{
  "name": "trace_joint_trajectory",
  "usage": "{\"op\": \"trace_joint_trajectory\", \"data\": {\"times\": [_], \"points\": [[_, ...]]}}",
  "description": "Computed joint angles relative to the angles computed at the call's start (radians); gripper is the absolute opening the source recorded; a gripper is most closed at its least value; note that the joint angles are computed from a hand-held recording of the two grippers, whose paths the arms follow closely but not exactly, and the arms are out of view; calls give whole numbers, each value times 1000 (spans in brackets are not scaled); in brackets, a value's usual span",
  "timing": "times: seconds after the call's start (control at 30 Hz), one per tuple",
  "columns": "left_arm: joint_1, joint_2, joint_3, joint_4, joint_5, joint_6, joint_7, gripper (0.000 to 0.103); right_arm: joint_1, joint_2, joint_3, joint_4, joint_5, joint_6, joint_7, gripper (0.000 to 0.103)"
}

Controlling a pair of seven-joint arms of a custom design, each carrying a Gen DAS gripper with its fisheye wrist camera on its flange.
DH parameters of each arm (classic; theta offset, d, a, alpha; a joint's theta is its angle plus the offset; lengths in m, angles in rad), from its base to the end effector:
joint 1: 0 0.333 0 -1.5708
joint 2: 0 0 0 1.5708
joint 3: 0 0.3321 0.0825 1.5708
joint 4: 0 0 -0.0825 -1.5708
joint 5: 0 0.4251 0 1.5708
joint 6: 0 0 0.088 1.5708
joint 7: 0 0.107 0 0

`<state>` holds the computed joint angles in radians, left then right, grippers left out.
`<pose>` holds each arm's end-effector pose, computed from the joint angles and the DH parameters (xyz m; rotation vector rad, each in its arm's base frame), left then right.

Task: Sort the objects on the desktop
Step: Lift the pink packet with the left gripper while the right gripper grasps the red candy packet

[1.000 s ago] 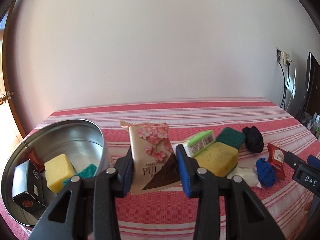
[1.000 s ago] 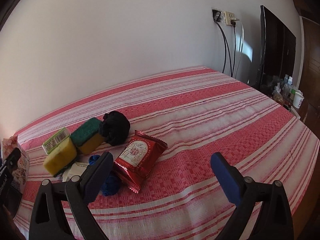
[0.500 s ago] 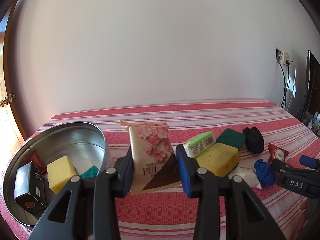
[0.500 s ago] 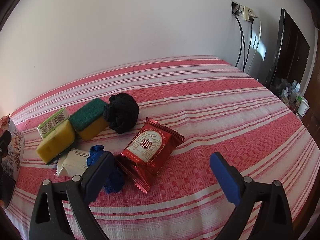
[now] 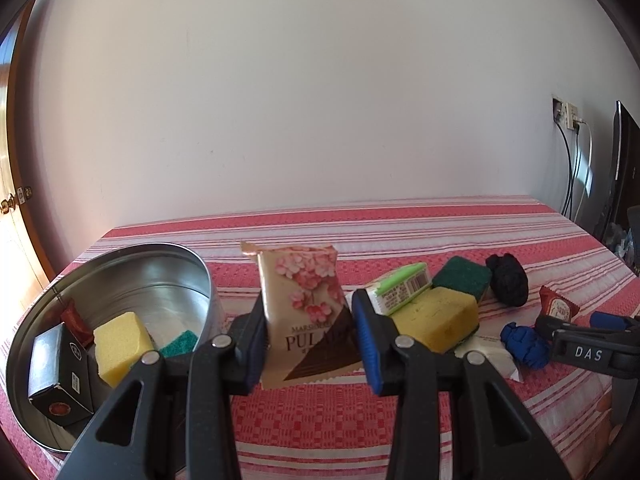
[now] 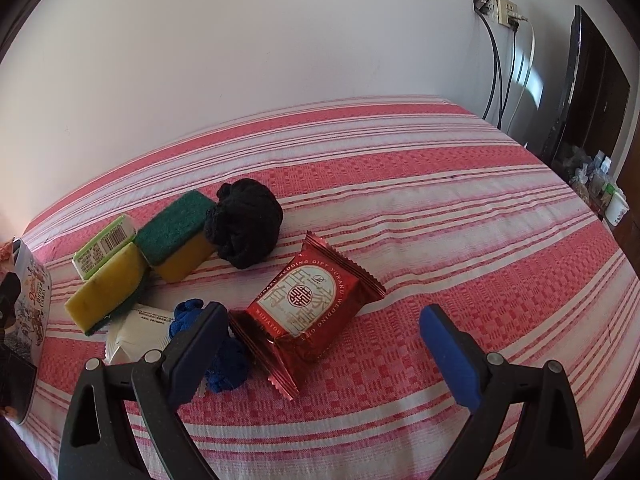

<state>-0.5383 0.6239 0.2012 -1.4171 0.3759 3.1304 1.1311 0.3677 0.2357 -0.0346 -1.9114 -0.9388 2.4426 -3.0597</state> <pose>0.7357 -0.3396 0.4615 -1.2533 1.8496 -1.0826 0.6378 0.2206 0.3981 -1.1432 2.3394 -0.8624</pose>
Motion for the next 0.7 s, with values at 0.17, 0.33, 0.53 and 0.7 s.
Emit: {"op": "trace_joint_trajectory", "data": {"times": [0.17, 0.33, 0.53, 0.7], "points": [[-1, -2, -1, -1, 5, -4, 6, 39, -35, -2, -3, -27, 67, 125, -21, 99], [9, -1, -16, 4, 5, -11, 13, 39, -10, 18, -11, 0, 57, 98, -43, 87], [12, -5, -17, -1, 4, -7, 7, 39, 12, 32, -11, 27, 68, 56, -92, 66], [15, 0, -20, 6, 2, -12, 8, 39, 27, 25, -13, 25, 45, 30, -61, 58]]}}
